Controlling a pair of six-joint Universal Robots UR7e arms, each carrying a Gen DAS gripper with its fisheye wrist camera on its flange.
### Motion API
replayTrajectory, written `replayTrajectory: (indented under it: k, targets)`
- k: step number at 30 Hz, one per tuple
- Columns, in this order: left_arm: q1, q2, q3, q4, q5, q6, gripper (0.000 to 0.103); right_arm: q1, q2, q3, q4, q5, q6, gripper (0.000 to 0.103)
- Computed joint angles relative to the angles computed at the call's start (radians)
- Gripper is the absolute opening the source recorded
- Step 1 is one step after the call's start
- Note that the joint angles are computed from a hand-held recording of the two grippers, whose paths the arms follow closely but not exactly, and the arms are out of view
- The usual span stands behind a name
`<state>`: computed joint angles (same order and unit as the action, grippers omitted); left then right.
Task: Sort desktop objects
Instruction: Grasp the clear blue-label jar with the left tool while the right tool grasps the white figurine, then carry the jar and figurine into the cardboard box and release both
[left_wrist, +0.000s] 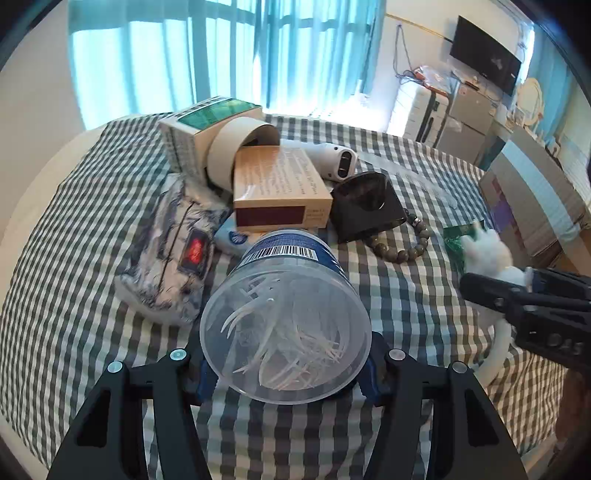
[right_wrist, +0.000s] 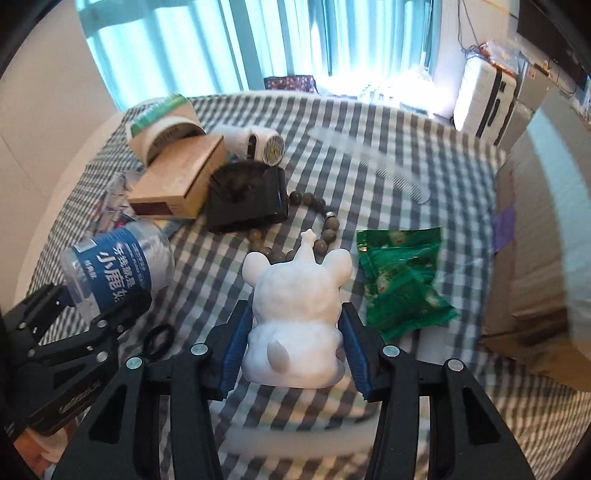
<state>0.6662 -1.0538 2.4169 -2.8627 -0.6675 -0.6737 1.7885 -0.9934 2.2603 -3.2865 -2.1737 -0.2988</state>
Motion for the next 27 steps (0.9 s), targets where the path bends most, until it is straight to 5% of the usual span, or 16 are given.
replayTrajectory:
  k: [18, 22, 27]
  targets:
    - [-0.152, -0.087, 0.047, -0.004, 0.065, -0.138, 0.061, 0.062, -0.151, 0.063, -0.127, 0.051, -0.087, 0.048]
    - [-0.185, -0.034, -0.006, -0.057, 0.068, -0.101, 0.061, 0.050, -0.221, 0.078, -0.152, 0.079, -0.114, 0.048]
    - [-0.198, 0.094, -0.130, -0.209, 0.020, 0.079, 0.061, 0.012, -0.289, 0.083, -0.233, 0.066, -0.149, 0.048]
